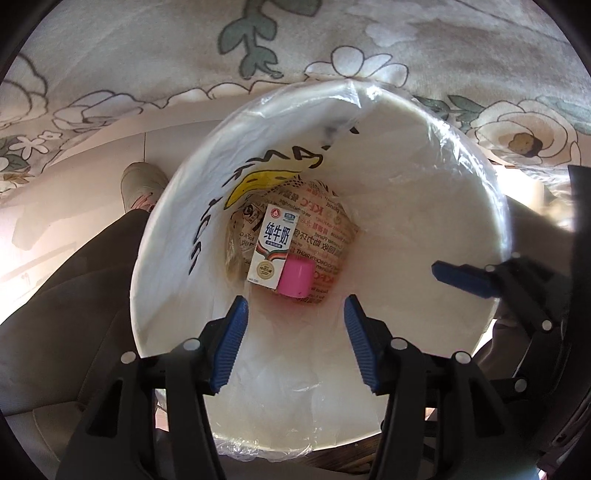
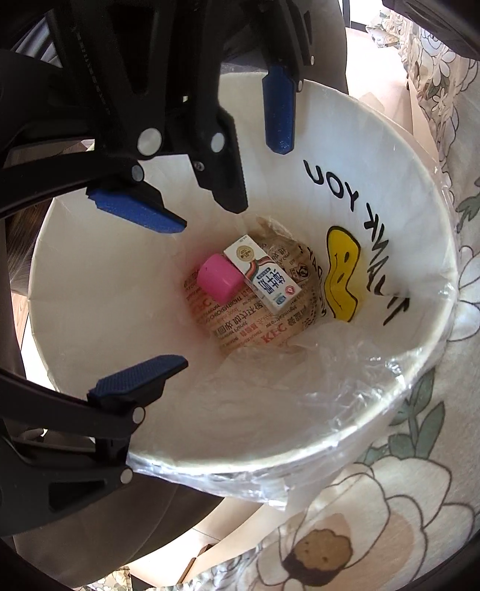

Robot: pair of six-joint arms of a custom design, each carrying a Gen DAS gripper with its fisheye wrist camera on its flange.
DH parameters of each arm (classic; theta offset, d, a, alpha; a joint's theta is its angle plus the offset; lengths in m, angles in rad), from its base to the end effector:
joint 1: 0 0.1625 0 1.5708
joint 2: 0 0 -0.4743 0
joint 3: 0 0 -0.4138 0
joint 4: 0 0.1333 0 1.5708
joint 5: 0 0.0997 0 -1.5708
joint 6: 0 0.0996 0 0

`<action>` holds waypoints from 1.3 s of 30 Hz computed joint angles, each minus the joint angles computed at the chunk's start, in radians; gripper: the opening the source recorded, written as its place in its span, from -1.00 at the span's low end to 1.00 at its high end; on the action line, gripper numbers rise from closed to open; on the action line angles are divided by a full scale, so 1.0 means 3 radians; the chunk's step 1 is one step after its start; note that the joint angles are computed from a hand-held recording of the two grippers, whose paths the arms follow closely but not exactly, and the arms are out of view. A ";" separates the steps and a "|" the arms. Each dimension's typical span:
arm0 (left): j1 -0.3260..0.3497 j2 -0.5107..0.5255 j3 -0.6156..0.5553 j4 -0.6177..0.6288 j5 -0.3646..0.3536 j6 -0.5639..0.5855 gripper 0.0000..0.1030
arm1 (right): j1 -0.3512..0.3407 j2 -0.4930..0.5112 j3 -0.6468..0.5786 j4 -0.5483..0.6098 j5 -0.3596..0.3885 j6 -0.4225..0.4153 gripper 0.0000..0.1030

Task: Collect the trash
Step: 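Open both tools to drop the carton and pink cup into the bin, then move both tools back toward the red block and black foam tube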

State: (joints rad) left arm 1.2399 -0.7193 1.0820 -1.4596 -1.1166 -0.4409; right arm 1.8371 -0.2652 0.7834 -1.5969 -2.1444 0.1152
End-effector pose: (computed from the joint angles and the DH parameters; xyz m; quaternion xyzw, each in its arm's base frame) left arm -0.0898 -0.8061 0.2030 0.0007 0.9486 0.1295 0.2888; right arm 0.3042 -0.8142 -0.0390 0.1389 -0.9224 -0.1774 0.3137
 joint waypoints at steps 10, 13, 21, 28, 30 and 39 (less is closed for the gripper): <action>-0.0035 -0.0106 0.0128 -0.0092 0.0109 0.0058 0.10 | 0.0041 -0.0142 0.0248 -0.0197 -0.0043 0.0004 0.34; -0.0079 -0.0168 0.0211 -0.0148 0.0160 0.0059 0.10 | 0.0069 -0.0211 0.0334 -0.0266 -0.0072 0.0000 0.33; -0.0213 -0.0394 0.0422 -0.0346 0.0301 0.0091 0.10 | 0.0202 -0.0447 0.0637 -0.0581 -0.0177 -0.0137 0.33; -0.0400 -0.0593 0.0579 -0.0544 0.0551 0.0254 0.10 | 0.0345 -0.0659 0.0877 -0.0931 -0.0339 -0.0386 0.33; -0.0463 -0.0643 0.0627 -0.0633 0.0634 0.0345 0.10 | 0.0384 -0.0722 0.0914 -0.0994 -0.0365 -0.0442 0.33; -0.0712 -0.0856 0.0609 -0.0926 0.0769 0.0654 0.10 | 0.0522 -0.1026 0.0971 -0.1246 -0.0357 -0.0576 0.33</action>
State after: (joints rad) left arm 1.0262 -0.9762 1.2647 -1.7374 -0.8858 -0.2446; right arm 1.9937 -0.5730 1.0745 -1.9706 -2.2515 -0.0575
